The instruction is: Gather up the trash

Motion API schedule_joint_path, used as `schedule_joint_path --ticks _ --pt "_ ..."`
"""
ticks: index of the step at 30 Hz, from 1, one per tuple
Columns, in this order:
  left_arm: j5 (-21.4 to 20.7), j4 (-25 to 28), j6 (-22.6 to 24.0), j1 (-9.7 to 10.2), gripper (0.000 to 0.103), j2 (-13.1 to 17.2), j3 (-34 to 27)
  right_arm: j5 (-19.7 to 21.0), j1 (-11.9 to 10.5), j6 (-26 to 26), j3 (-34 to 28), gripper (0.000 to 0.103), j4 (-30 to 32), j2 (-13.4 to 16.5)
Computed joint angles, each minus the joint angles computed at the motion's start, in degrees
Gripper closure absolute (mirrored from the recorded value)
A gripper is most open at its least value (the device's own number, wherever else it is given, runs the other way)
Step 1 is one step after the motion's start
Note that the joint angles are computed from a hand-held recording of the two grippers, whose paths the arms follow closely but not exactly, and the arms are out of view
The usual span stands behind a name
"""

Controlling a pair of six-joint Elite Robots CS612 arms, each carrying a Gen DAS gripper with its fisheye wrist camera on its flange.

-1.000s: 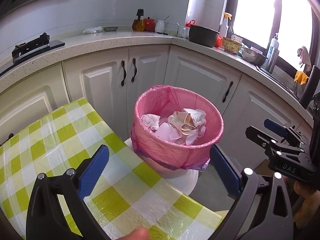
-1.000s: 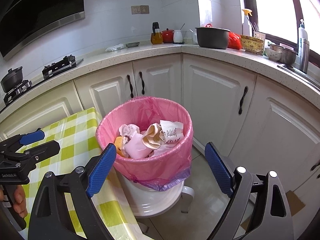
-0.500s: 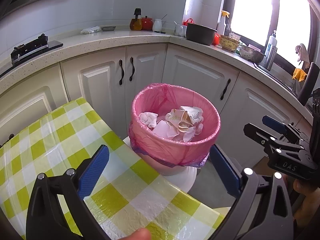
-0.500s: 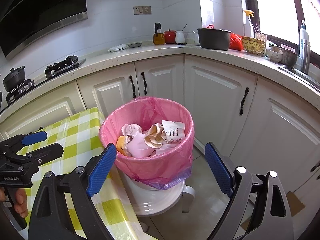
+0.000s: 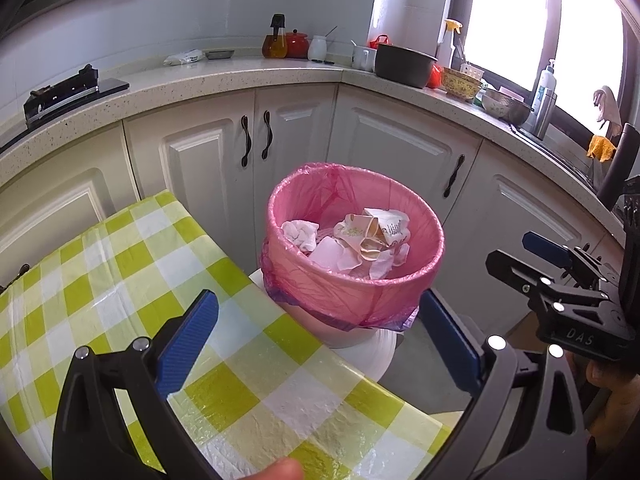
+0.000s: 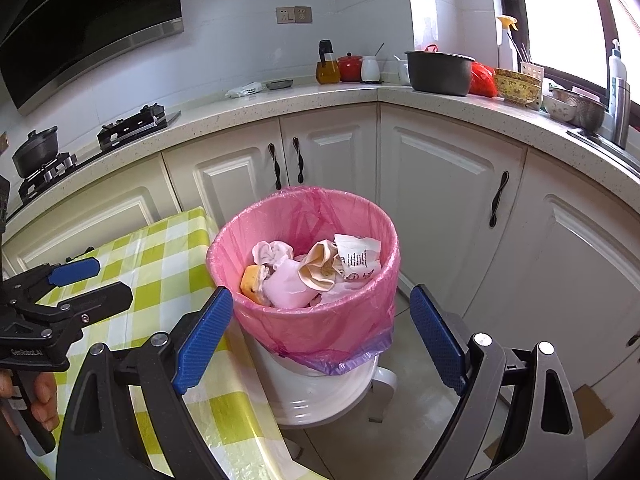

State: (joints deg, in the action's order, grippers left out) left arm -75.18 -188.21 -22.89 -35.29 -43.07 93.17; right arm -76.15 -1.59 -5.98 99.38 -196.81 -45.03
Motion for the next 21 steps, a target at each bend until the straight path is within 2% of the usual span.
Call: schedule_joint_path --ticks 21 --pt "0.74 -0.73 0.33 -0.35 0.006 -0.07 0.07 0.02 0.1 0.41 0.09 0.018 0.81 -0.17"
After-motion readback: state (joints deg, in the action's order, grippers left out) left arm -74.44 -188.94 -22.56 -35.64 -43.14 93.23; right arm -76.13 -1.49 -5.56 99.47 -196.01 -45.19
